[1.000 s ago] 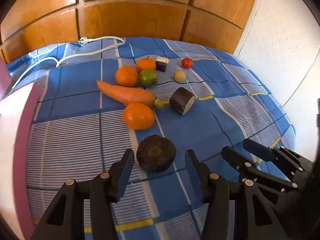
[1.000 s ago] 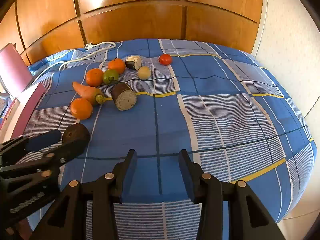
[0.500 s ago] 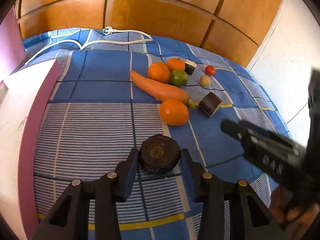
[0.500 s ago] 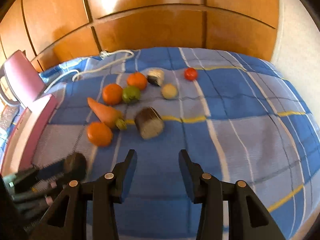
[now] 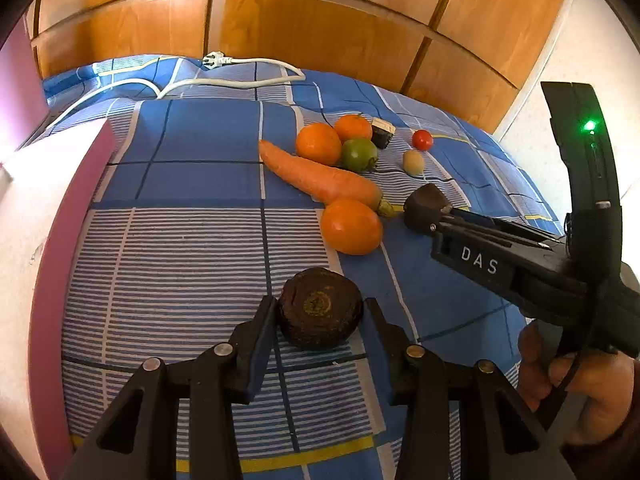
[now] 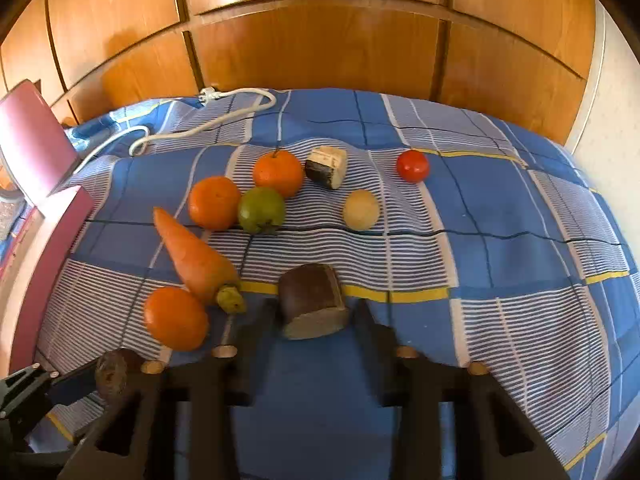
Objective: Organize fruits
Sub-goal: 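Grasp the dark white-faced cylinder with the right gripper while left lifts its fruit, then carry both held items over the pink-rimmed tray and open both grippers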
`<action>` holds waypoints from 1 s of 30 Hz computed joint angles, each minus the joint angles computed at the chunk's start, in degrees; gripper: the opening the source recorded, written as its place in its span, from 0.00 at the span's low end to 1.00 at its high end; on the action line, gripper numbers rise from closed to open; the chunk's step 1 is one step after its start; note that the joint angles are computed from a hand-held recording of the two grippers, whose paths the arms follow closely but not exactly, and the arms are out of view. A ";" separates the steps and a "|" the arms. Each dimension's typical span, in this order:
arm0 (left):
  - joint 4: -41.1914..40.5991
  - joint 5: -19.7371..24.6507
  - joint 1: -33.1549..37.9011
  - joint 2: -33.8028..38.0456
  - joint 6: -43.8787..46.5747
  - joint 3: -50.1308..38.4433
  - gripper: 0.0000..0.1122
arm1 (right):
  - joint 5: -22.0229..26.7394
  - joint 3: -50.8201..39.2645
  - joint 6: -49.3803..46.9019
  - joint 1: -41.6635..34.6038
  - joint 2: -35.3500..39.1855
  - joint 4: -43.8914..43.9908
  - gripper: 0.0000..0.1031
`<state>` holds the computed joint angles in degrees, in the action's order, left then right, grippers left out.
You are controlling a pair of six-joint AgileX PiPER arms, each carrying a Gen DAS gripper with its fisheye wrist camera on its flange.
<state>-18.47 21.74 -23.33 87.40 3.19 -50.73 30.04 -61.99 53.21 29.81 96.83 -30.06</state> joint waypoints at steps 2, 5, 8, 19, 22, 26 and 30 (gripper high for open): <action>-0.91 0.25 0.31 -0.14 0.78 0.01 0.38 | 0.09 0.69 0.55 0.51 -0.67 -0.14 0.35; -1.01 1.02 0.68 -0.88 0.66 0.23 0.38 | -0.22 2.63 1.83 1.22 -2.66 0.33 0.35; -0.34 1.63 0.68 -2.11 -0.22 0.90 0.38 | 0.05 4.65 2.91 2.39 -4.93 1.47 0.35; 2.46 2.89 3.05 -11.63 -1.93 4.90 0.38 | 2.50 7.14 5.83 9.81 -11.17 3.00 0.35; 2.79 4.08 6.18 -15.37 -1.73 5.79 0.38 | 2.81 4.80 4.21 11.55 -10.56 4.21 0.35; 0.21 6.03 13.24 -19.80 2.22 6.75 0.38 | 3.08 1.03 1.14 13.72 -8.57 5.98 0.35; -4.98 8.42 23.32 -22.15 9.36 7.16 0.38 | 3.12 -4.20 -3.87 15.83 -5.47 9.51 0.35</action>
